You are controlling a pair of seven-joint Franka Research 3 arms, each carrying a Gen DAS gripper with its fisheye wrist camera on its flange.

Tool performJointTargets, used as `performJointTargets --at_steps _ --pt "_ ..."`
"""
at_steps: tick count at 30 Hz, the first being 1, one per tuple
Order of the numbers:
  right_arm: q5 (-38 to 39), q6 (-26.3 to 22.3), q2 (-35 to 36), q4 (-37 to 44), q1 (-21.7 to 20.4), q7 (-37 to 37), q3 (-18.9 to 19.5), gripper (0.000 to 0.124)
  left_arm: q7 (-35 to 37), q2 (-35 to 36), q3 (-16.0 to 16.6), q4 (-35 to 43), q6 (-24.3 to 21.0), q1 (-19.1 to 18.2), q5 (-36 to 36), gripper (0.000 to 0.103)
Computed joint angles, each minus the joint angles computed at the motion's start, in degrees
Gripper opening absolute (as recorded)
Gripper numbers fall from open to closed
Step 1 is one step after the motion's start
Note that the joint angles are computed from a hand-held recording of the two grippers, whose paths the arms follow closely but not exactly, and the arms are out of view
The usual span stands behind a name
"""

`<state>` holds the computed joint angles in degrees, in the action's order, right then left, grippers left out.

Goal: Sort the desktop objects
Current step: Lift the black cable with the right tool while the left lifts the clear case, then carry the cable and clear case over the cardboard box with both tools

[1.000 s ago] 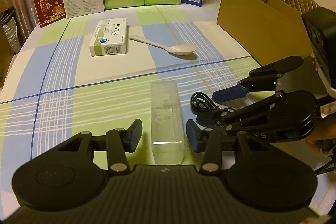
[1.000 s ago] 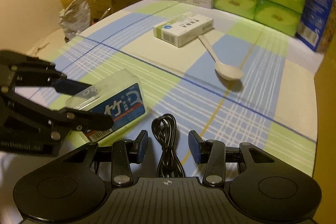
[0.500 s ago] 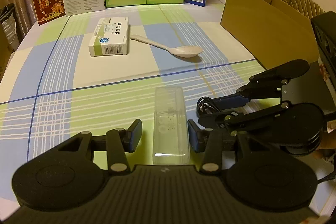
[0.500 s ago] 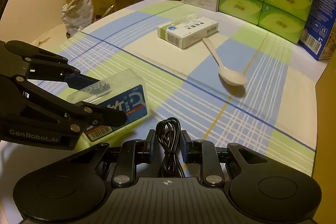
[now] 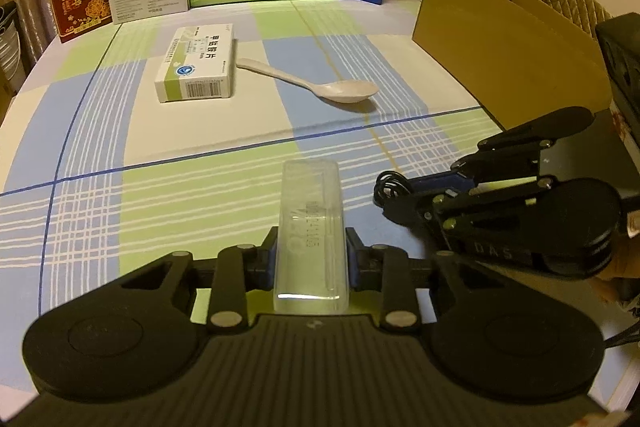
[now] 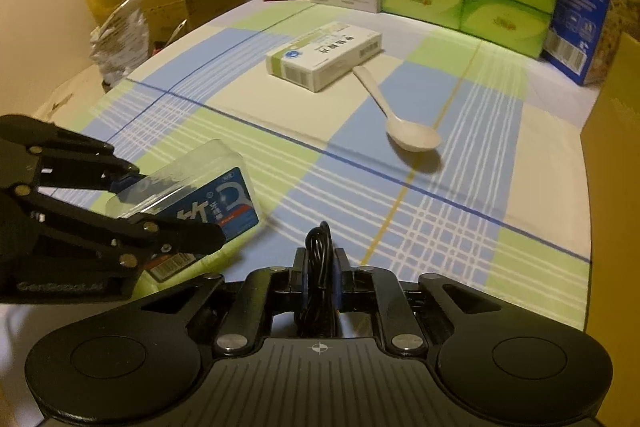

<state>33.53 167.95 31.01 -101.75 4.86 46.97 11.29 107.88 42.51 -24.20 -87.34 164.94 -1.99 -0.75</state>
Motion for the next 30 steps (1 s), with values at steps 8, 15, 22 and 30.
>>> performJointTargets --at_steps 8,15,22,30 --pt "2.14 2.61 -0.57 -0.67 -1.27 -0.84 2.00 0.008 0.54 -0.24 -1.22 -0.59 0.90 1.04 -0.86 0.026" --pt "4.15 5.86 -1.99 -2.40 -2.21 -0.61 3.06 0.008 -0.06 -0.79 -1.99 -1.37 2.00 1.93 -1.37 0.026" --pt "6.18 8.73 -5.16 -6.11 -3.39 -1.18 4.84 0.008 0.15 -2.79 -4.40 -4.63 3.43 4.12 -2.62 0.026" --pt "13.04 13.08 -13.35 -16.05 -5.49 -1.44 8.20 0.008 -0.81 -8.28 -4.62 -12.25 6.40 4.46 -2.16 0.026"
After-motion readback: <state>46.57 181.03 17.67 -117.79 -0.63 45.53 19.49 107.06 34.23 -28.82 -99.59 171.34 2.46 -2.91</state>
